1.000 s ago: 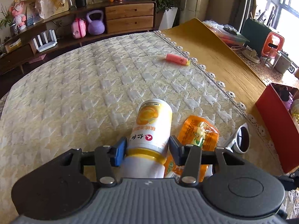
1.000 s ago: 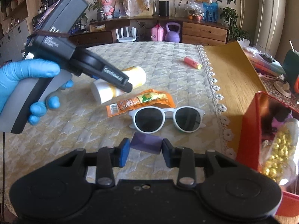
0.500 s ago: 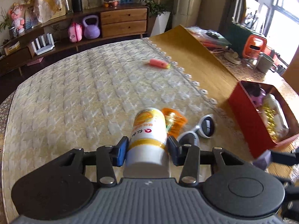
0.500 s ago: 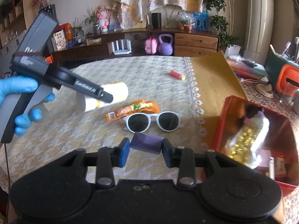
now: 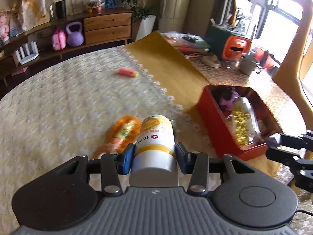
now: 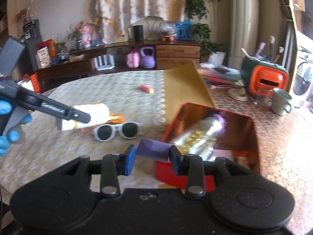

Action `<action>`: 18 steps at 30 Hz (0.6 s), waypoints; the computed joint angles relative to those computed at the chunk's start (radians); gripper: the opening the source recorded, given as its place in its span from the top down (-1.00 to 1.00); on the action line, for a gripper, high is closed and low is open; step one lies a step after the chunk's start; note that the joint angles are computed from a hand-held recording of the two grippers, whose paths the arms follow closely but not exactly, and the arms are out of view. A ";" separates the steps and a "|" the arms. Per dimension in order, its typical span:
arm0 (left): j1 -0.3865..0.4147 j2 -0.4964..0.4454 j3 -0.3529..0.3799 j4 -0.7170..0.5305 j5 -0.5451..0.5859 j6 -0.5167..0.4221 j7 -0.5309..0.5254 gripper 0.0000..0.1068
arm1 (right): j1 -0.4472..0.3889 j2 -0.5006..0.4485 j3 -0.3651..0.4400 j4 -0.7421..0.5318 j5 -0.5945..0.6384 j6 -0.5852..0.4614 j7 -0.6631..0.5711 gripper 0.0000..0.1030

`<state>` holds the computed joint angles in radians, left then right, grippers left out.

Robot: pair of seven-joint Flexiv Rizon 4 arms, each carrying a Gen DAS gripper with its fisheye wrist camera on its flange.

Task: Organize rigid objects
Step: 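Carry the white bottle and purple block into the red box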

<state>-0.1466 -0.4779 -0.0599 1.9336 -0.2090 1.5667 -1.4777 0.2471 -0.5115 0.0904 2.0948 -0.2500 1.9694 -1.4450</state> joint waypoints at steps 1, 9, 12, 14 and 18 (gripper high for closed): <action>-0.003 -0.002 -0.006 -0.007 0.000 -0.001 0.001 0.17 | 0.001 -0.001 -0.011 -0.002 0.007 0.003 -0.002 0.29; -0.023 -0.023 -0.072 -0.076 -0.013 -0.013 0.029 0.17 | -0.021 -0.015 -0.050 -0.020 0.032 -0.002 -0.014 0.29; -0.035 -0.041 -0.091 -0.116 -0.018 -0.022 0.043 0.17 | -0.032 -0.024 -0.056 -0.027 0.033 -0.009 -0.021 0.29; -0.051 -0.057 -0.094 -0.148 -0.019 -0.031 0.048 0.17 | -0.037 -0.031 -0.061 -0.034 0.035 -0.016 -0.023 0.29; -0.067 -0.102 -0.124 -0.216 -0.025 -0.031 0.073 0.17 | -0.041 -0.047 -0.073 -0.041 0.045 -0.014 -0.032 0.29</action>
